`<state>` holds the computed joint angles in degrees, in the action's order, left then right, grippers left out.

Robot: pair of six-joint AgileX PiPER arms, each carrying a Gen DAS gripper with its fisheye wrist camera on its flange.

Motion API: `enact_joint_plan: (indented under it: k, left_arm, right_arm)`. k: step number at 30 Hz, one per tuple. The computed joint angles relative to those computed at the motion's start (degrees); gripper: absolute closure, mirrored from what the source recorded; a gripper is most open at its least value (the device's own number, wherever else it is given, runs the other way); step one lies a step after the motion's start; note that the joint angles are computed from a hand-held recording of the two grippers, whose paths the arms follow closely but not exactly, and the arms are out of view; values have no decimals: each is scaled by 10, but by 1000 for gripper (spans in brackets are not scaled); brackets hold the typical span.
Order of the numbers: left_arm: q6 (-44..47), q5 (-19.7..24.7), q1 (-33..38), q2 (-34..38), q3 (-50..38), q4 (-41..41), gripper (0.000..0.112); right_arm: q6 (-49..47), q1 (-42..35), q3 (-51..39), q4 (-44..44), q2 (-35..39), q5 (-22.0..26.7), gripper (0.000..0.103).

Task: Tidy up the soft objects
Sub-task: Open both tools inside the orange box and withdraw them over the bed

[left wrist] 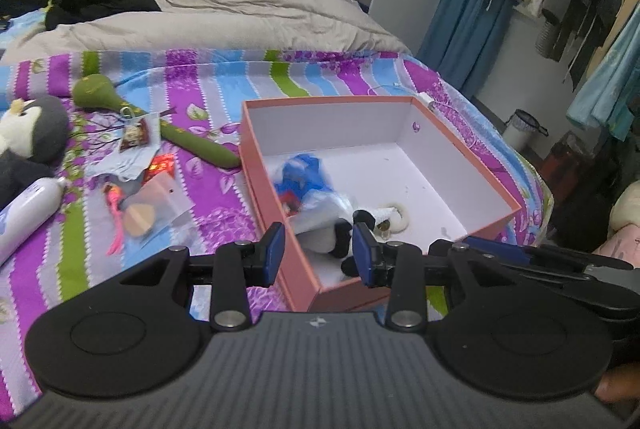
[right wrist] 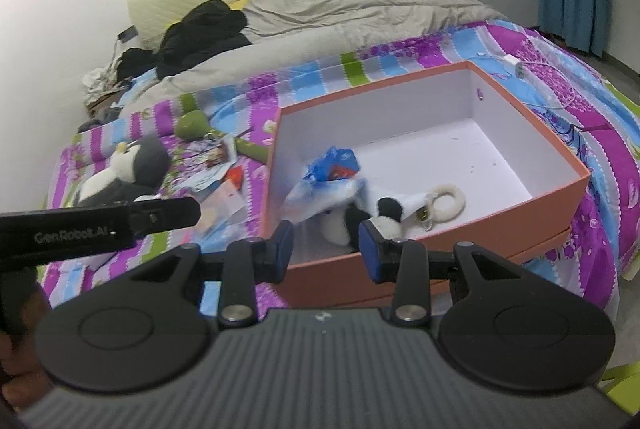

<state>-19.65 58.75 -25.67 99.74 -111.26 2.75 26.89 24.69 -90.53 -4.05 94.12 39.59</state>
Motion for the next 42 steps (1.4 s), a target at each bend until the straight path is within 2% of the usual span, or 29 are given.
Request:
enact_joint_plan:
  k: [4,9,16,24,27,33,42]
  left_arm:
    - [-26,-25,-6,-83,97,21,70]
    - [-55,-35,-10,-173,190,42,70]
    - [-84,-19,-8,-277,284,69,70]
    - [-64,5,41,-373,358,54,70]
    - [-48,11,67,-396,378,38,70]
    - [16,19,144,-408,395,-15,70]
    - [95,-5,242,-342,375,-91,70]
  right_arm:
    - [24,34,25,-21,-29,-3,63]
    - [63,84,54,-58,-58,-4,63]
    - [110,150,86,-94,-81,-7,63]
    - [171,209,103,-144,-81,-11,63]
    - [196,227,102,-157,-73,-14,63]
    - [179,237,71,-144,-37,-11,63]
    - [98,210,-18,-80,40,7,63]
